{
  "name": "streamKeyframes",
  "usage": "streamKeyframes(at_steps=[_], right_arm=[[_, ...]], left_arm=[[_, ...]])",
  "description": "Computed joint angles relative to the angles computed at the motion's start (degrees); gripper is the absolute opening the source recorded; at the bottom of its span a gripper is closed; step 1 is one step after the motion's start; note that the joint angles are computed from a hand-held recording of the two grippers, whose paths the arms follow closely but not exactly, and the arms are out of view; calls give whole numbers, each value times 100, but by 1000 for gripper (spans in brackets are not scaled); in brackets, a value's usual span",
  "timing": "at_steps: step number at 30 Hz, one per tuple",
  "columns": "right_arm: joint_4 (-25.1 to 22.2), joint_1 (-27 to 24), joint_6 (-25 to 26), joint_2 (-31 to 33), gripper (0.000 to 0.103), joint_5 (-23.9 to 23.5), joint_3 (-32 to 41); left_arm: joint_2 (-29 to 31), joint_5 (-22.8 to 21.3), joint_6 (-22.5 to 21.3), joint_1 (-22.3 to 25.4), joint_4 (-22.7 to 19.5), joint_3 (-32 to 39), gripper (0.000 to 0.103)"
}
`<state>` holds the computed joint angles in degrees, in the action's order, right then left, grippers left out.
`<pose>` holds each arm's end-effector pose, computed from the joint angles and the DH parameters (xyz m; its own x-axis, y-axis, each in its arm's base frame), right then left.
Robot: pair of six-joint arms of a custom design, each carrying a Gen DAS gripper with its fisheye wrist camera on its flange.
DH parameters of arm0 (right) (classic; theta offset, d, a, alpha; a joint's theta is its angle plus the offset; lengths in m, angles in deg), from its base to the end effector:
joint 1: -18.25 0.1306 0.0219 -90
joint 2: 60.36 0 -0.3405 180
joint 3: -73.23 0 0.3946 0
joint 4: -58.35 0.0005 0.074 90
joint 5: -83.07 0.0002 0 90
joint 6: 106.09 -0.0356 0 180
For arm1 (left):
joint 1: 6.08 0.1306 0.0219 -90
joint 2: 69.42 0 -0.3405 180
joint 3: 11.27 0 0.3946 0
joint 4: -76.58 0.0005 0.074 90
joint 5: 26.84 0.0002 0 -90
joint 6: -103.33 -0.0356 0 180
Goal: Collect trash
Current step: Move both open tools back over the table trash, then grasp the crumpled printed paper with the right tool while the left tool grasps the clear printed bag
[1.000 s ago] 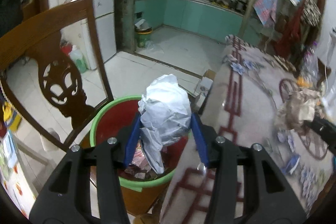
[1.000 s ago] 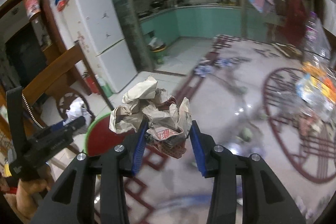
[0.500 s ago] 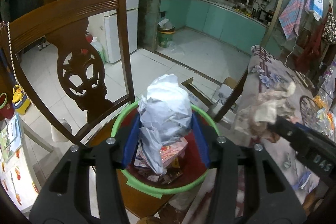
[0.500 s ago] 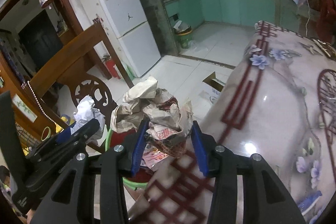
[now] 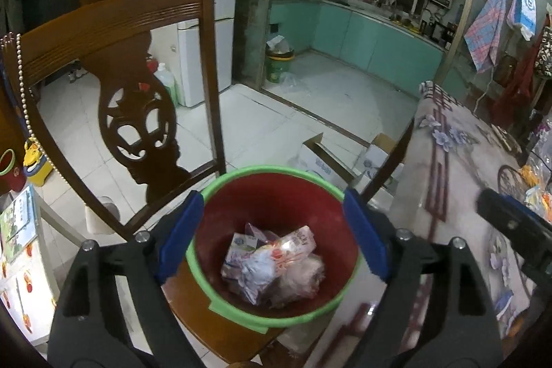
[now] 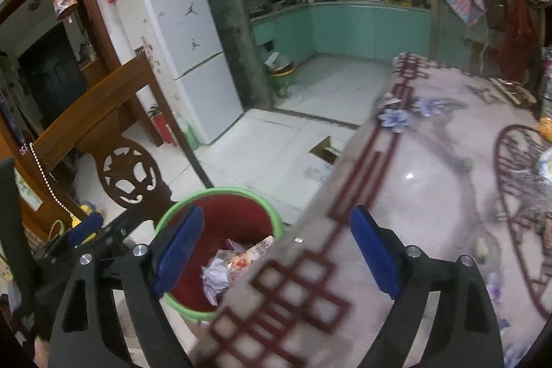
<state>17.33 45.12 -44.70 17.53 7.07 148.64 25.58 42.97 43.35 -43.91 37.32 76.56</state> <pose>0.3817 0.1832 0.3716 -0.6741 0.1793 -0.7165 0.0465 0.9785 0.2011 0.4156 -0.3078 0.3426 -0.6895 -0.0591 -0.7219 0.0494 0.9905 -0.1283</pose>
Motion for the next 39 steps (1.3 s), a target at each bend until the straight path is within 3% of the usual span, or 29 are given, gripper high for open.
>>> streamKeyframes(at_steps=[3, 7, 12, 15, 19, 24, 28, 31, 36, 38, 39], right_arm=[[-163, -88, -89, -546, 85, 123, -375], [-536, -263, -273, -1250, 85, 168, -827], [-1385, -686, -131, -2292, 86, 330, -1324], [-1819, -1185, 31, -2906, 92, 389, -1591], [-2096, -2639, 452, -3535, 92, -124, -1860], [-2000, -4204, 1557, -3354, 92, -547, -1775], [-1737, -5214, 2108, -2805, 92, -1249, -1597], [-1438, -5478, 2195, -2373, 92, -1937, -1595], [-1190, -5177, 2513, -1549, 89, -1789, -1494], [-1122, -5087, 2707, -1402, 60, -1667, -1499], [-1139, -5073, 2764, -1385, 56, -1586, -1507]], left_arm=[[71, 109, -51, -96, 7, 91, 90], [168, 262, -230, -281, 36, 225, 92], [321, 474, -359, -539, -107, 483, 98], [426, 698, -321, -736, -135, 672, 98], [645, 905, -346, -1028, -149, 1000, 98], [1055, 1195, -656, -1431, -314, 1506, 98], [1461, 1470, -719, -1686, -543, 1969, 98], [1740, 1574, -704, -1827, -634, 2286, 98], [2063, 1605, -849, -1983, -697, 2647, 98], [2107, 1437, -1071, -2037, -712, 2659, 98], [2121, 1365, -1131, -2042, -727, 2663, 98]])
